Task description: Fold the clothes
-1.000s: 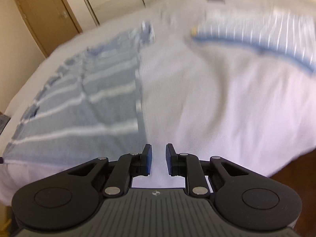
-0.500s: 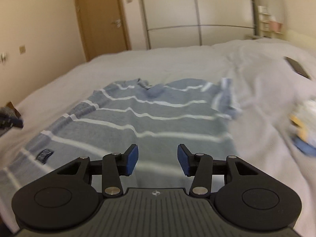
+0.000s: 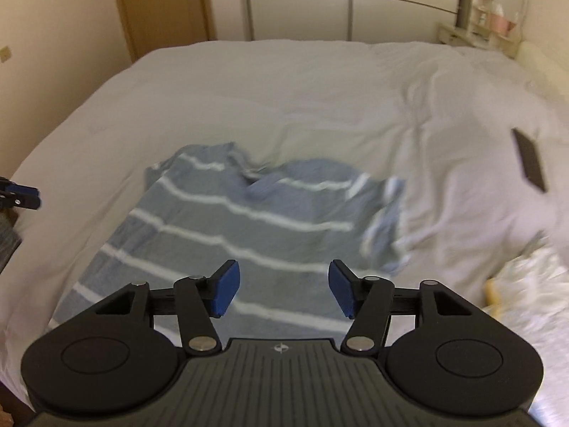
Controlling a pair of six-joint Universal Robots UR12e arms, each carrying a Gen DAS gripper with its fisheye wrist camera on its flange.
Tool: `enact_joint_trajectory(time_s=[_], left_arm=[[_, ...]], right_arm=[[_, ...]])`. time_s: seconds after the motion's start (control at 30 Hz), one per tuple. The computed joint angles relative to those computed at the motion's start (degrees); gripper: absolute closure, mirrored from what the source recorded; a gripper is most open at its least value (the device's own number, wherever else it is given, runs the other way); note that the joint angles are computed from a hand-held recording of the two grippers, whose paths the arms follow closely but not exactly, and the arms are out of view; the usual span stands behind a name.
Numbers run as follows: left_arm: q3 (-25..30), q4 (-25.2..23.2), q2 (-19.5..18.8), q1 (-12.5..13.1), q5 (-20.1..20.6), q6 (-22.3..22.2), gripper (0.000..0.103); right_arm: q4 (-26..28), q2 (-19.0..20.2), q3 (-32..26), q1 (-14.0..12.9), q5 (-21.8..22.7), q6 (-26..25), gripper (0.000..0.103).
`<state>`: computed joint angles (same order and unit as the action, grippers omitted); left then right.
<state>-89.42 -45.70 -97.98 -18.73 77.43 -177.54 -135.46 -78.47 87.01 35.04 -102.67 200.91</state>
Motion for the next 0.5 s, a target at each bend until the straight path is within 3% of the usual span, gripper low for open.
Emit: enact_joint_trajectory(time_s=[0.2,0.37,0.5], left_arm=[[11.0,-6.4,-7.0,-1.8,2.9,3.6,0.071],[19.2,-11.4,-12.5,-3.2,6.8,5.8,0.071],[26.1,-16.4,-17.2,-4.4,10.8,10.8,0.071]], right_arm=[[2.5,0.1,-1.8,-3.9,1.7,-5.2,0.045],[1.4,2.3,-2.7,-9.3,9.8,-11.8,0.046],[1.7,6.4,-5.9,-12.1,16.2,-19.2,0.047]])
